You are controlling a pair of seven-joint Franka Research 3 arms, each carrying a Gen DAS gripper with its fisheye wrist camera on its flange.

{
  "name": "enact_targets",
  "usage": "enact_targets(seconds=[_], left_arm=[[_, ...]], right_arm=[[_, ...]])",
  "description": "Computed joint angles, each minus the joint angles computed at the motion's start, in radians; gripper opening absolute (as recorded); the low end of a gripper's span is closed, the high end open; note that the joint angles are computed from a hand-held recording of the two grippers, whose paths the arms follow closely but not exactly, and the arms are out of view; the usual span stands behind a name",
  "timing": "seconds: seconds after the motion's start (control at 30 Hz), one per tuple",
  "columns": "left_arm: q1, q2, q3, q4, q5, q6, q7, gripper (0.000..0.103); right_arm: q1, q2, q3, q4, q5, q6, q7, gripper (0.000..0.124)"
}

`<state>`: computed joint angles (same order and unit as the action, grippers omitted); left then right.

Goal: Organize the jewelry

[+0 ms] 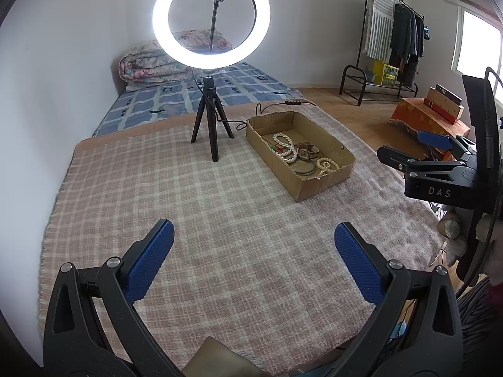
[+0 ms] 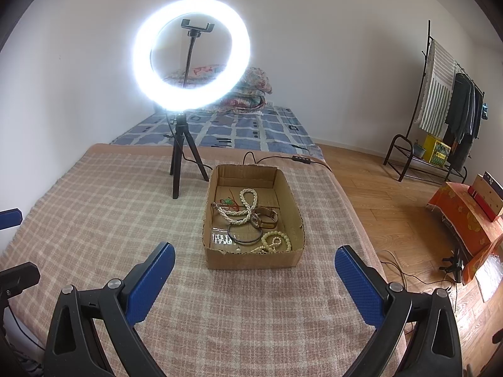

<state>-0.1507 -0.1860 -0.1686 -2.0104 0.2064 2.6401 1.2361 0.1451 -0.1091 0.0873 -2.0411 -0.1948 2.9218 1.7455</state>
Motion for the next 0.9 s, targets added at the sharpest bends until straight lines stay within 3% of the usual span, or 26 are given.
enact_targets(seconds=[0.47, 0.7, 0.9], left_arm=[[0.000, -0.002, 0.001, -0.005, -0.006, 0.004, 0.005, 0.103], [0.009, 0.000, -0.016, 0.001, 0.058, 0.015, -0.046, 0.103], [0.003, 0.007, -0.014, 0.014, 0.053, -0.013, -0.061, 0.103]], right_arm=[[0.000, -0.001, 0.000, -0.004, -0.002, 0.000, -0.003, 0.103], [0.006, 0.003, -0.004, -0.003, 0.015, -0.005, -0.029, 0.103], [0.009, -0.001, -0.007, -0.006, 0.032, -0.005, -0.050, 0.103]])
